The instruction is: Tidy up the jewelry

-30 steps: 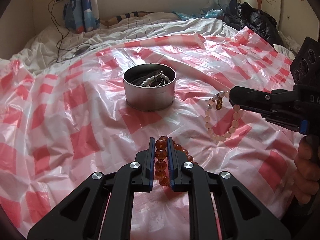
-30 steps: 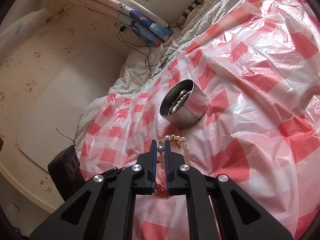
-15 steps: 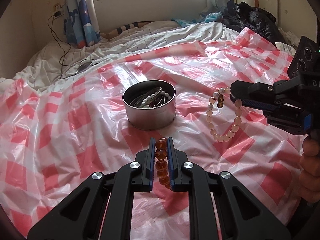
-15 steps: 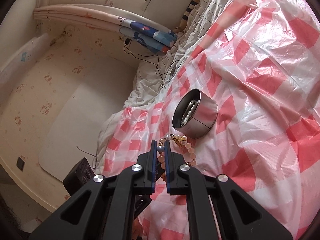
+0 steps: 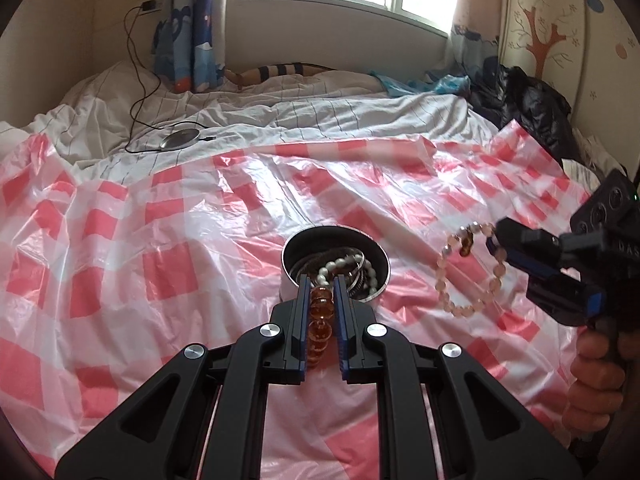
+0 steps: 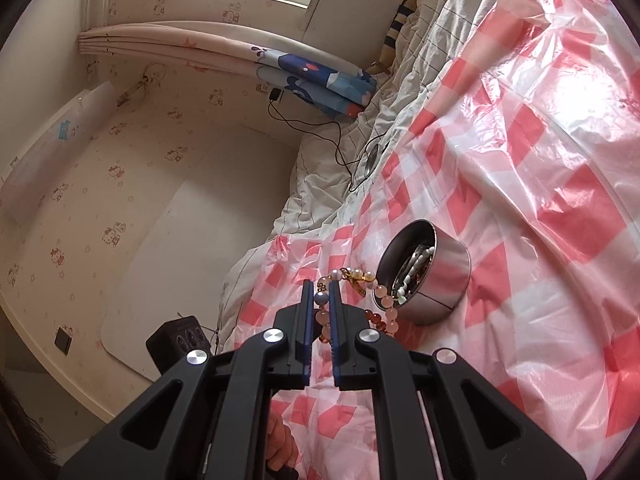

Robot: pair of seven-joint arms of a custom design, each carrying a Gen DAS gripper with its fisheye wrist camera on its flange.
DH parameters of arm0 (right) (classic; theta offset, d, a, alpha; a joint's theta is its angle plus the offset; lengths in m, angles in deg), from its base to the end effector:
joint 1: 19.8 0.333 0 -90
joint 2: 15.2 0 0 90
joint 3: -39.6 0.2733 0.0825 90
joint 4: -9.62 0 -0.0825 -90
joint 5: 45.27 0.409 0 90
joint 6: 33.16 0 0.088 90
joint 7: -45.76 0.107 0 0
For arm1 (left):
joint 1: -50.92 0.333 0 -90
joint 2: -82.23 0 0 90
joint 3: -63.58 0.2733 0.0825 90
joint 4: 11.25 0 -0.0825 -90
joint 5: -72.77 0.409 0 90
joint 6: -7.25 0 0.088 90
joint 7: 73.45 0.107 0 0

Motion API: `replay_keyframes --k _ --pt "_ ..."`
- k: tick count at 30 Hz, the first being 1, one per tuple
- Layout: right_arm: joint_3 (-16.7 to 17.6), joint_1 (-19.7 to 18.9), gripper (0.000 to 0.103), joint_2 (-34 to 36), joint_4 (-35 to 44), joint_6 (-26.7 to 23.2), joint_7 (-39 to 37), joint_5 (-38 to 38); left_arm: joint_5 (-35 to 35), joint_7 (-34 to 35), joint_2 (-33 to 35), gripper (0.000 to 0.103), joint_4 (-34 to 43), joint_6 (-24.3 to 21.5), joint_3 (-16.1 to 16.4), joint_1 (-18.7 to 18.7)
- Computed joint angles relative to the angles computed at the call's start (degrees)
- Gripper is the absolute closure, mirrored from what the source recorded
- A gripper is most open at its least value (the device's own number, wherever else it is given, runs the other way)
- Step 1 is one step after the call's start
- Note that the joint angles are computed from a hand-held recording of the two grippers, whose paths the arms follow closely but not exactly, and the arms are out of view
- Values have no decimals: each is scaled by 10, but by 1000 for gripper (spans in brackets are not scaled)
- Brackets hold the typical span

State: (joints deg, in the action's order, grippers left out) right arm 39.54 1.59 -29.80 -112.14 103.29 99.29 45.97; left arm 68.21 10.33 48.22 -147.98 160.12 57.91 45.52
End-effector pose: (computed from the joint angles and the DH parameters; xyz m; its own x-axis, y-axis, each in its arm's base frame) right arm 0.5163 0.2123 0.5359 0.2912 -0.3297 -0.8980 -0.8697 0.2999 -0.3921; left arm 0.4623 -0.0947 0.5937 -0.0880 -0.9905 0.1052 -0.6503 -0.0228 -0.7593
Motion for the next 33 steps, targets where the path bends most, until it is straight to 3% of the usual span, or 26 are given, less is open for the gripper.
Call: replay_keyframes --k 11,19,23,26,33 --pt "0 -8 95 12 8 -4 18 1 -118 65 62 92 59 22 48 -61" --pt "0 -7 95 10 3 -8 21 8 -202 108 114 92 111 43 55 -76" --pt "-1 -9 95 12 4 -9 19 14 -206 105 138 92 134 51 43 -58" --pt "-2 -11 95 12 4 -10 16 19 -195 95 142 92 142 1 40 -43" --pt "-6 -15 94 4 -5 -11 9 38 -179 272 83 92 109 -181 46 -58"
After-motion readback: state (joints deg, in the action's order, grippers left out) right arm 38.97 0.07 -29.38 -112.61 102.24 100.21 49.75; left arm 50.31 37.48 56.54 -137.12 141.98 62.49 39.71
